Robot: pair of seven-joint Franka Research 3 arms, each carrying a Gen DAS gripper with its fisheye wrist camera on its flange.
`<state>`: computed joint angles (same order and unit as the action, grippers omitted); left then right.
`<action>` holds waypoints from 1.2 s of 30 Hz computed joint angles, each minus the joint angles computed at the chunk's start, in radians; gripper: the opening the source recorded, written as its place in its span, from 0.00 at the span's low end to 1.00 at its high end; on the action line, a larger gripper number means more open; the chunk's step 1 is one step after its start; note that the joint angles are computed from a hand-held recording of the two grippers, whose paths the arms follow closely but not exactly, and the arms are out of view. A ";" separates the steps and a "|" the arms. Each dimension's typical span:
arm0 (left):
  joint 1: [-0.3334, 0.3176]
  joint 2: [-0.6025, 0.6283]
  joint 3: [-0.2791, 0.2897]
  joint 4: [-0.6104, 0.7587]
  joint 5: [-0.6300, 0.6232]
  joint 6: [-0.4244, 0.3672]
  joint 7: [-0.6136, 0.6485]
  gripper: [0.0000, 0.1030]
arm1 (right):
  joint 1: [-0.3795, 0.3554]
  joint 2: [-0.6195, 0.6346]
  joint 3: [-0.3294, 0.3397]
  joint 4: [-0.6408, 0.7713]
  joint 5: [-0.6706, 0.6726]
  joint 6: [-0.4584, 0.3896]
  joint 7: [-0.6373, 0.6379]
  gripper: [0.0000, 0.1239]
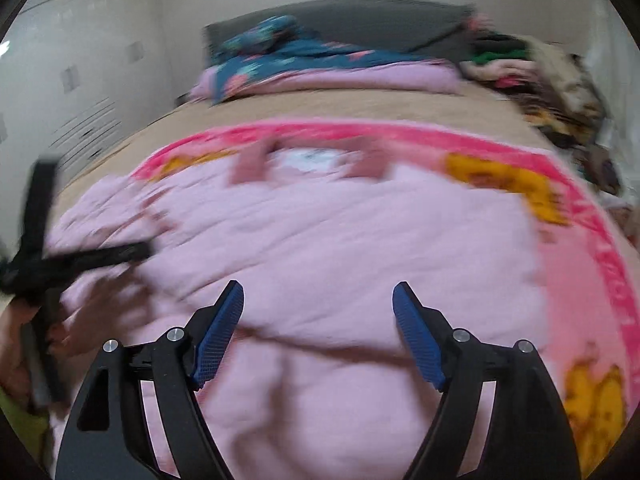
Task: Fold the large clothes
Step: 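Lay the sleeve on the jacket body and open the right tool, then move the left tool over to the other sleeve's cuff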
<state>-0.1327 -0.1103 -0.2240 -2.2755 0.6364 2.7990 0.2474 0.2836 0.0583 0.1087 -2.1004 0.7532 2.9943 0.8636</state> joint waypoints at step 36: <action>0.013 -0.204 -0.031 -0.123 -0.140 -0.144 0.083 0.91 | 0.030 -0.091 -0.009 -0.130 -0.192 0.049 0.324 0.77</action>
<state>-0.1193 -0.3147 -0.2548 -2.3988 0.4959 2.6554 0.3306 0.3135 -0.0323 0.0992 -2.2307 0.5617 3.0429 1.1874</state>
